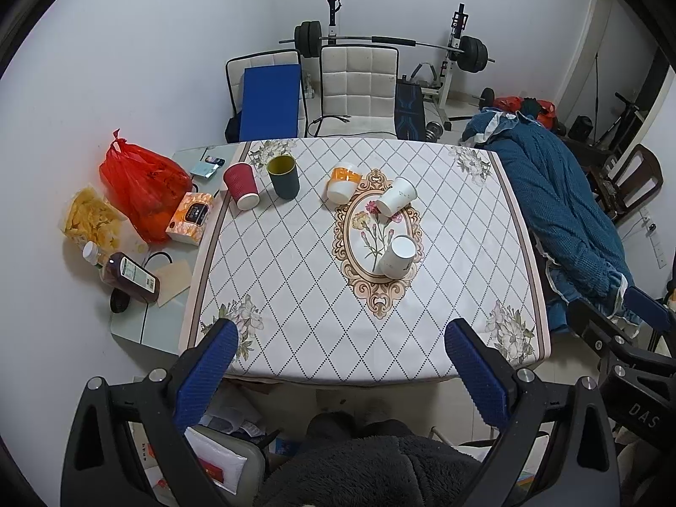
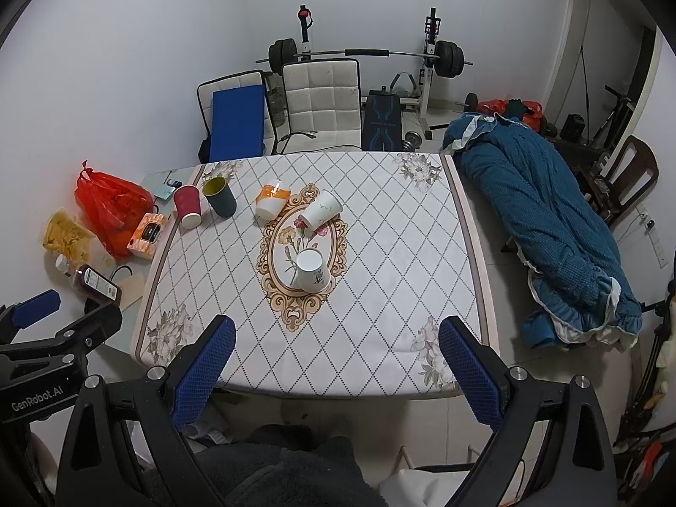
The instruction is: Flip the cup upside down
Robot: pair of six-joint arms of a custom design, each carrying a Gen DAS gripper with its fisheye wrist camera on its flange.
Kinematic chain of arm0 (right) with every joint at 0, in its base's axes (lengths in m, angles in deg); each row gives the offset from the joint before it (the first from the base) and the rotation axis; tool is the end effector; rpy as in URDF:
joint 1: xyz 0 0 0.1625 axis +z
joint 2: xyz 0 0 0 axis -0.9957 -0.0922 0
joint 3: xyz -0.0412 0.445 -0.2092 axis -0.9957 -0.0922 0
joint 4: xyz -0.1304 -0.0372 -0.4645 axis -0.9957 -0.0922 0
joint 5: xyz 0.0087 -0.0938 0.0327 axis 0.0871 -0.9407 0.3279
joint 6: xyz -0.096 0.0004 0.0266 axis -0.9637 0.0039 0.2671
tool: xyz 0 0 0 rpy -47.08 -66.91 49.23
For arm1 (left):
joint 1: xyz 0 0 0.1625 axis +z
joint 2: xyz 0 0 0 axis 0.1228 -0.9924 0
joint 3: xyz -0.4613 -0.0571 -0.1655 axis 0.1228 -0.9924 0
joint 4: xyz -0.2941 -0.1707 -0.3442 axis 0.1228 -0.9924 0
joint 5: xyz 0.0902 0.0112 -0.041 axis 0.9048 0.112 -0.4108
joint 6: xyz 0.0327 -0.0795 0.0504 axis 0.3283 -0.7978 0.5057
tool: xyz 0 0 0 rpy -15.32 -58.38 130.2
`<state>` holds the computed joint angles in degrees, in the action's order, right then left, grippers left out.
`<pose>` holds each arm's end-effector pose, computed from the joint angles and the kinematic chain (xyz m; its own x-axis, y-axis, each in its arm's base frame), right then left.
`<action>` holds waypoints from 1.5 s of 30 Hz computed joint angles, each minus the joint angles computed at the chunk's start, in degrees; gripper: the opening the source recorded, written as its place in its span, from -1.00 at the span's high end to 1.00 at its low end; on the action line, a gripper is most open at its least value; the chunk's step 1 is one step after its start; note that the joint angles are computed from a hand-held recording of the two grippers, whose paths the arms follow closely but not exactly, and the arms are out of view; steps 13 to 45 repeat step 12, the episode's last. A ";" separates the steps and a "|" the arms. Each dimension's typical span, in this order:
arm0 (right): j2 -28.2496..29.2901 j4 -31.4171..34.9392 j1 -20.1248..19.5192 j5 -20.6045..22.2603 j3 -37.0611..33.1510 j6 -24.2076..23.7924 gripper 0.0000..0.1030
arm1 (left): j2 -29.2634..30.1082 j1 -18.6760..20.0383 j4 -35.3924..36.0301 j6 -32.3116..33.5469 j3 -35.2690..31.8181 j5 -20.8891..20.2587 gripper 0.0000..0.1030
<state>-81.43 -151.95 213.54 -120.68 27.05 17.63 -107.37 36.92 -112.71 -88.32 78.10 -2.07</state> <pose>0.5134 -0.5417 0.2276 -0.7293 -0.1421 0.6692 -0.4478 0.8387 -0.3099 -0.2423 -0.5314 0.4280 -0.7096 -0.1698 -0.6838 0.2369 0.8565 -0.4586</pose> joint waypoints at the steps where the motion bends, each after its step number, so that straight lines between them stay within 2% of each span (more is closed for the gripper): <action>1: 0.01 0.01 0.01 0.05 0.01 -0.02 -0.92 | -0.04 -0.05 0.08 -0.10 0.05 0.03 -0.95; 45: 0.06 -0.17 0.15 0.51 0.01 -0.36 -0.92 | -0.25 -0.21 0.34 -0.18 -0.01 0.18 -0.95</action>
